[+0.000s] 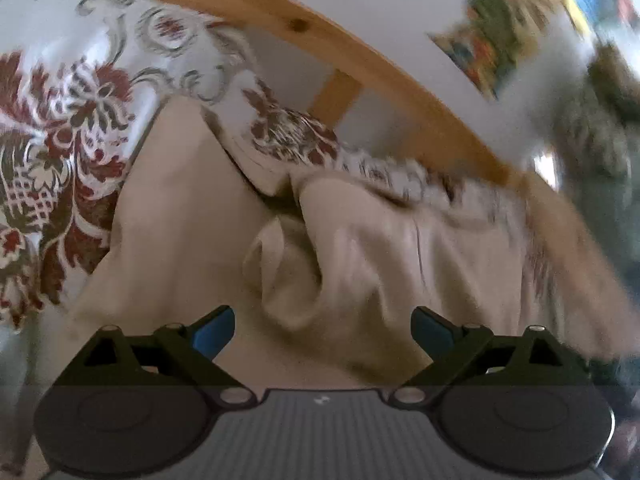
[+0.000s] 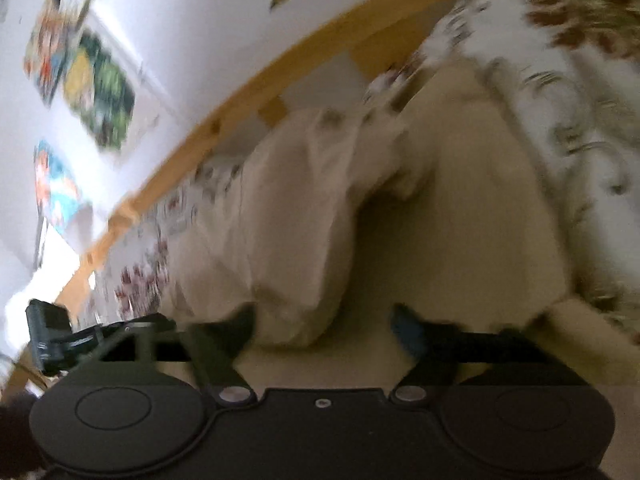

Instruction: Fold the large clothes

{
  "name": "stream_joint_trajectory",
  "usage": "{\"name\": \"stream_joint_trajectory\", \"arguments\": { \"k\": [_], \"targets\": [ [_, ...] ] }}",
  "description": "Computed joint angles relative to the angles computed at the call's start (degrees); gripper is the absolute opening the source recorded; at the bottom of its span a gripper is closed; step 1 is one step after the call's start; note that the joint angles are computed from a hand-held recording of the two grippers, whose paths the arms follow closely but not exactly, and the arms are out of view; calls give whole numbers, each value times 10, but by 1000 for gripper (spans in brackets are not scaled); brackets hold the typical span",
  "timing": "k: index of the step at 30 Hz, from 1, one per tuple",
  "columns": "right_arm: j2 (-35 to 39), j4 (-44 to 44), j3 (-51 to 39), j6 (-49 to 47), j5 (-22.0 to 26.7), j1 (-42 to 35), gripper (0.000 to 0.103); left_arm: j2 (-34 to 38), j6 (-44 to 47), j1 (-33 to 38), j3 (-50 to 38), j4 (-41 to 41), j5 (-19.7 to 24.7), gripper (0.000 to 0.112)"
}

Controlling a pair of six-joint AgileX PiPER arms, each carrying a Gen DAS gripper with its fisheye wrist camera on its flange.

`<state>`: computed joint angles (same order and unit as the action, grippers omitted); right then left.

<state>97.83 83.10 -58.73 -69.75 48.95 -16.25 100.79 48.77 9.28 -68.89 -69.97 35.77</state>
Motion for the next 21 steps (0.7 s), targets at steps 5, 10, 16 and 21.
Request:
{"name": "stream_joint_trajectory", "arguments": {
  "k": [5, 10, 16, 21],
  "targets": [
    [58, 11, -101, 84, 1, -17, 92, 94, -205, -9, -153, 125, 19, 64],
    [187, -10, -259, 218, -10, 15, 62, 112, -341, -56, -223, 303, -37, 19],
    [150, -40, -223, 59, -195, 98, 13, 73, -347, -105, -132, 430, -129, 19],
    [150, 18, -195, -77, -280, 120, 10, 45, -217, -91, -86, 318, -126, 26]
  ]
}}
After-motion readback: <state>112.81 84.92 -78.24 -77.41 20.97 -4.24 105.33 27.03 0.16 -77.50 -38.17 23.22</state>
